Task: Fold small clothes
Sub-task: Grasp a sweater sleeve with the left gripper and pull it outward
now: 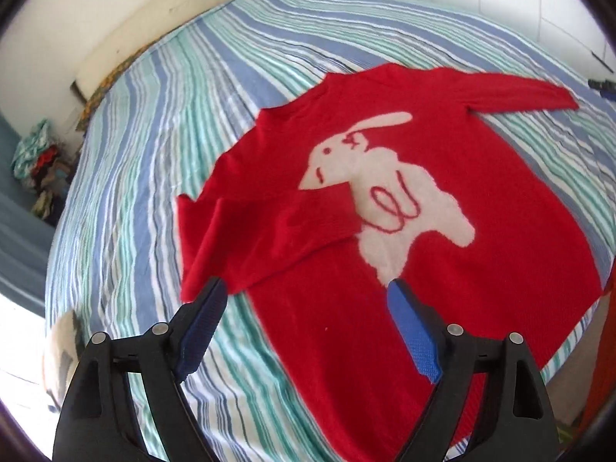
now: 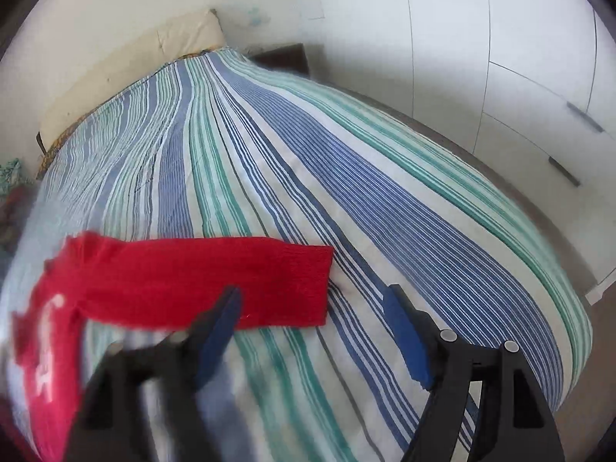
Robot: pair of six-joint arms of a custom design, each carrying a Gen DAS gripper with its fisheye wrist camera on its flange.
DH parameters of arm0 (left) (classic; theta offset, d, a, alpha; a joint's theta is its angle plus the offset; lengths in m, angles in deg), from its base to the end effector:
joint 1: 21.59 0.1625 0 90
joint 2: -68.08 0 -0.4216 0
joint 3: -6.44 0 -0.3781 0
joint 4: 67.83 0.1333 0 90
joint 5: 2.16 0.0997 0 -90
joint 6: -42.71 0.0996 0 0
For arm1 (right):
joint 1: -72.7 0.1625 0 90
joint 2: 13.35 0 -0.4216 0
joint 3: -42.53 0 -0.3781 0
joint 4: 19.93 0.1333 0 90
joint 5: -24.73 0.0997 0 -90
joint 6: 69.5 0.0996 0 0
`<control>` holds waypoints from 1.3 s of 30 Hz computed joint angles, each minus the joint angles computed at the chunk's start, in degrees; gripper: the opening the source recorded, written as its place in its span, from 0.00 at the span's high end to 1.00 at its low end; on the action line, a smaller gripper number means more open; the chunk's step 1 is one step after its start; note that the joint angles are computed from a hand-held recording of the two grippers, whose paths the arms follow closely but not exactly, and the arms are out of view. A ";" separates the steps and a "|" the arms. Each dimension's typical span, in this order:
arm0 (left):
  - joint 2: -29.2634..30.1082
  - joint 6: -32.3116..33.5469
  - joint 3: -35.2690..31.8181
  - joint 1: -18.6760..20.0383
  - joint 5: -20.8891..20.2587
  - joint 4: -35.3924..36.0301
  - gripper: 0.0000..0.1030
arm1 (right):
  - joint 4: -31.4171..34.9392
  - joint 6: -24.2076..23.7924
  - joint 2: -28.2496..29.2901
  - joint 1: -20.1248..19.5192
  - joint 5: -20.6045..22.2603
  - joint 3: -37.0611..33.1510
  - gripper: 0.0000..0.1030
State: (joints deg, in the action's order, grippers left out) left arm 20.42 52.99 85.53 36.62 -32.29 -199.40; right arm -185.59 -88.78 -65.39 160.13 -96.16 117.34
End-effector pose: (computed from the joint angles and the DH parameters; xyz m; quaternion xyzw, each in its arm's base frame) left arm -0.1894 -0.7221 0.2453 0.2687 0.8215 -0.1680 0.4740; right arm 0.0491 -0.7392 0.3765 0.0081 -0.8711 0.3763 0.3155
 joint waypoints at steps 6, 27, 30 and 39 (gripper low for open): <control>13.61 2.79 -16.73 5.42 2.48 8.65 0.33 | -6.27 -4.74 -8.77 2.67 1.85 13.99 0.26; -15.41 -53.41 -2.68 16.41 6.40 10.17 0.97 | -13.82 -5.80 -9.30 3.24 -0.08 19.85 0.26; -15.93 -55.50 -2.06 17.44 6.15 10.65 0.97 | -13.36 -6.60 -8.53 3.75 -1.41 19.34 0.26; -16.21 -54.75 -3.07 19.59 6.86 9.47 0.98 | -10.46 -7.20 -6.86 4.21 -4.37 17.30 0.26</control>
State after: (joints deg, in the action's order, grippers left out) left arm 4.21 -1.75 82.46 56.21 -25.43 -189.93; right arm -196.05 -95.98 -72.24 164.34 -100.53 134.64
